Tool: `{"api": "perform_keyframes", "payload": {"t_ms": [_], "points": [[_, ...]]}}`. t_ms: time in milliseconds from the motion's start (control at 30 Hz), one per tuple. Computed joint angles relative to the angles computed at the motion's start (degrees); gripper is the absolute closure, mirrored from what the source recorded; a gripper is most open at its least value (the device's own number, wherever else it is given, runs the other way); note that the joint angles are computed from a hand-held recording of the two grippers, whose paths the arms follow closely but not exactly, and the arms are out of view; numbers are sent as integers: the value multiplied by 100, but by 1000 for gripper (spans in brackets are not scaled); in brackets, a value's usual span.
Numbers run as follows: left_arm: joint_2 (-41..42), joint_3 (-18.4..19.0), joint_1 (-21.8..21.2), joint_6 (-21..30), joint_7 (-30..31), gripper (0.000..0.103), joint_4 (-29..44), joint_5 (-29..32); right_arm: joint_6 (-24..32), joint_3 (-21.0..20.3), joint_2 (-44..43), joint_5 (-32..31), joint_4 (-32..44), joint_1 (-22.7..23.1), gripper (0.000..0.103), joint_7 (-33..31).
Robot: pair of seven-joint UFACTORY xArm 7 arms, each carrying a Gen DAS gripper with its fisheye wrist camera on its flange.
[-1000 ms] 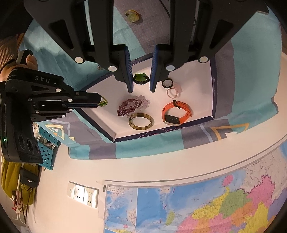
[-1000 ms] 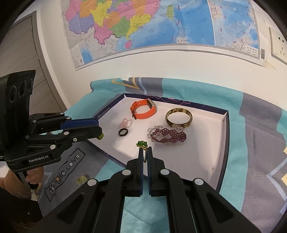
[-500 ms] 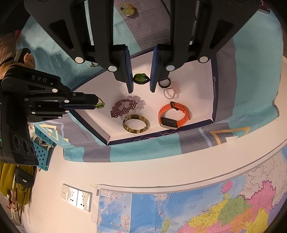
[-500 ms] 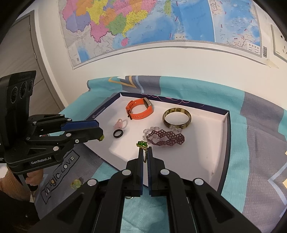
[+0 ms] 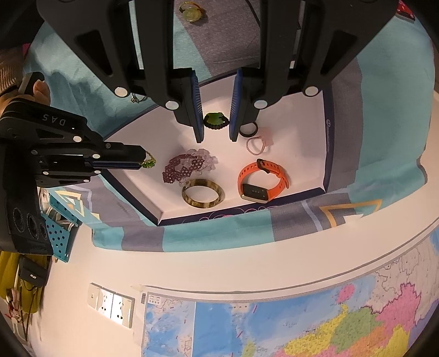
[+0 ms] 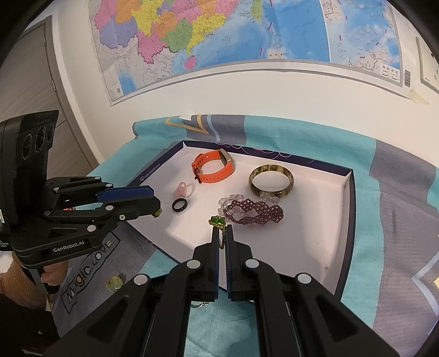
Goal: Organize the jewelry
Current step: 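Carry the green-stone ring with the left tool while the right tool carries the pendant into the box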
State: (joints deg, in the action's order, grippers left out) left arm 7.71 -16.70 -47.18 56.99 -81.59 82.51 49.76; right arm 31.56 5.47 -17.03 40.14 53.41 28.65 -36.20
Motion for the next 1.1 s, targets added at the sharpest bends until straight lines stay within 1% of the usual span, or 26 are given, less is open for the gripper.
{"api": "perform_keyframes", "payload": {"t_ms": [567, 1100], "points": [[-90, -7, 142, -171, -103, 84, -207, -63, -46, 95, 178, -171, 55, -31, 100, 140], [83, 90, 198, -134, 28, 84, -128, -305, 19, 143, 452, -224, 254, -153, 100, 199]]}}
